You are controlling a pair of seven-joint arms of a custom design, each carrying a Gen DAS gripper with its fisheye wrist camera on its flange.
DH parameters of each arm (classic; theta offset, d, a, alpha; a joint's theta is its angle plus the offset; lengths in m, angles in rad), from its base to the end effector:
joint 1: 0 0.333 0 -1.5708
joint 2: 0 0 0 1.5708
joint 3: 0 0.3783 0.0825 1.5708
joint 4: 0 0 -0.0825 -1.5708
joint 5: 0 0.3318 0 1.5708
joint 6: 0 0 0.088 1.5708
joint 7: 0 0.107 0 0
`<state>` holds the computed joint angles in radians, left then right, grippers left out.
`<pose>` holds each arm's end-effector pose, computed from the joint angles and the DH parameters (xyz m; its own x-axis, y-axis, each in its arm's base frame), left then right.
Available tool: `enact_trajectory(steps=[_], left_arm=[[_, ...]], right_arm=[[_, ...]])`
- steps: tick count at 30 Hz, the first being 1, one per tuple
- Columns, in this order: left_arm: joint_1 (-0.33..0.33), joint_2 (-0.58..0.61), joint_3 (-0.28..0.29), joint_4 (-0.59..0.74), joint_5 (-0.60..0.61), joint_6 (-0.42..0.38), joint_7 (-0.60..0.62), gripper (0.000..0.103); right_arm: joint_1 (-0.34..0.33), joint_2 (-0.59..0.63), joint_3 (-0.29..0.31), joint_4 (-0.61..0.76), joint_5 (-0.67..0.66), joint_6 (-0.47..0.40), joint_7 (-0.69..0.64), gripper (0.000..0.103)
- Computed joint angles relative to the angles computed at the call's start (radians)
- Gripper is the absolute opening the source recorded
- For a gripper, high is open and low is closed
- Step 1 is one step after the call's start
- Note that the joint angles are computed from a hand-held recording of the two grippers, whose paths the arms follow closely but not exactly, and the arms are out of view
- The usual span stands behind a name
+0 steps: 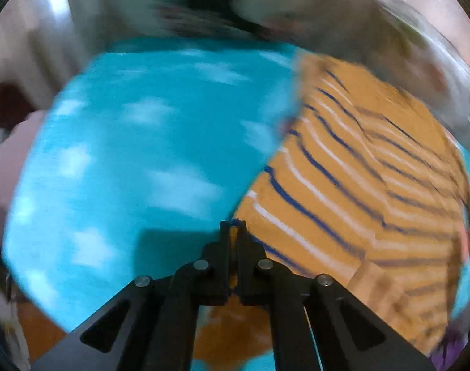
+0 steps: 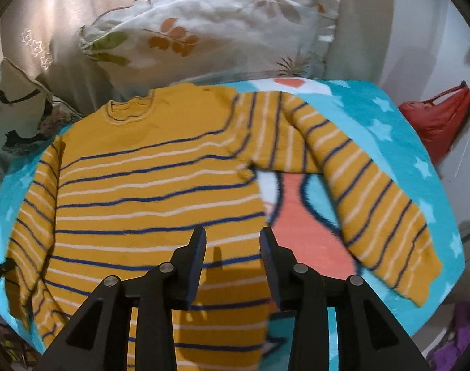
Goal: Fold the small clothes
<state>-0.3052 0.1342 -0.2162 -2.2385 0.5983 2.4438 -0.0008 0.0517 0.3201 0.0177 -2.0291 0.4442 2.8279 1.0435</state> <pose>0.4509 -0.2543 0.4170 0.5690 -0.8223 -0.0060 -0.7655 -0.5271 -0.3690 0.6155 0.0198 0.4339 0.2204 -0.9728 -0.0712 -0.8541 -0.1572 -0.4958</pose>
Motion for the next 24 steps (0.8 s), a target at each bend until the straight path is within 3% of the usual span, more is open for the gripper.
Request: enact_trajectory(steps=[2,4,7,8,11,12,16,19,22,24], left_arm=[[0.003,-0.032,0.013,-0.005,0.003,-0.149,-0.021,0.003],[0.024,-0.072,0.020,-0.040,-0.006,-0.216,-0.049,0.004],[0.065,-0.161,0.024,-0.139,-0.012,-0.141,-0.114,0.007],[0.070,-0.179,0.017,-0.156,-0.001,-0.129,-0.135,0.008],[0.071,-0.208,-0.012,-0.164,0.020,-0.129,-0.168,0.009],[0.074,-0.200,-0.015,-0.152,0.027,-0.120,-0.172,0.010],[0.077,-0.229,-0.025,-0.145,0.048,-0.065,-0.209,0.015],[0.075,-0.253,-0.039,-0.131,0.068,-0.062,-0.223,0.030],[0.072,-0.249,-0.049,-0.106,0.081,-0.066,-0.219,0.035],[0.067,-0.233,-0.052,-0.091,0.079,-0.068,-0.208,0.037]], right_arm=[[0.016,0.001,-0.006,-0.002,-0.006,0.004,0.028,0.039],[0.010,0.004,0.006,0.003,0.005,-0.015,0.028,0.039],[-0.061,-0.008,0.102,0.023,0.151,-0.137,-0.130,0.039],[-0.085,-0.015,0.136,0.030,0.217,-0.217,-0.210,0.039],[-0.101,0.004,0.162,0.078,0.272,-0.498,-0.324,0.039],[-0.093,0.014,0.167,0.085,0.272,-0.573,-0.347,0.039],[-0.027,0.031,0.155,0.074,0.238,-0.690,-0.402,0.039],[0.010,0.023,0.158,0.066,0.250,-0.787,-0.475,0.039],[0.043,0.038,0.171,0.089,0.273,-0.950,-0.530,0.041],[0.071,0.082,0.187,0.132,0.248,-1.111,-0.561,0.041]])
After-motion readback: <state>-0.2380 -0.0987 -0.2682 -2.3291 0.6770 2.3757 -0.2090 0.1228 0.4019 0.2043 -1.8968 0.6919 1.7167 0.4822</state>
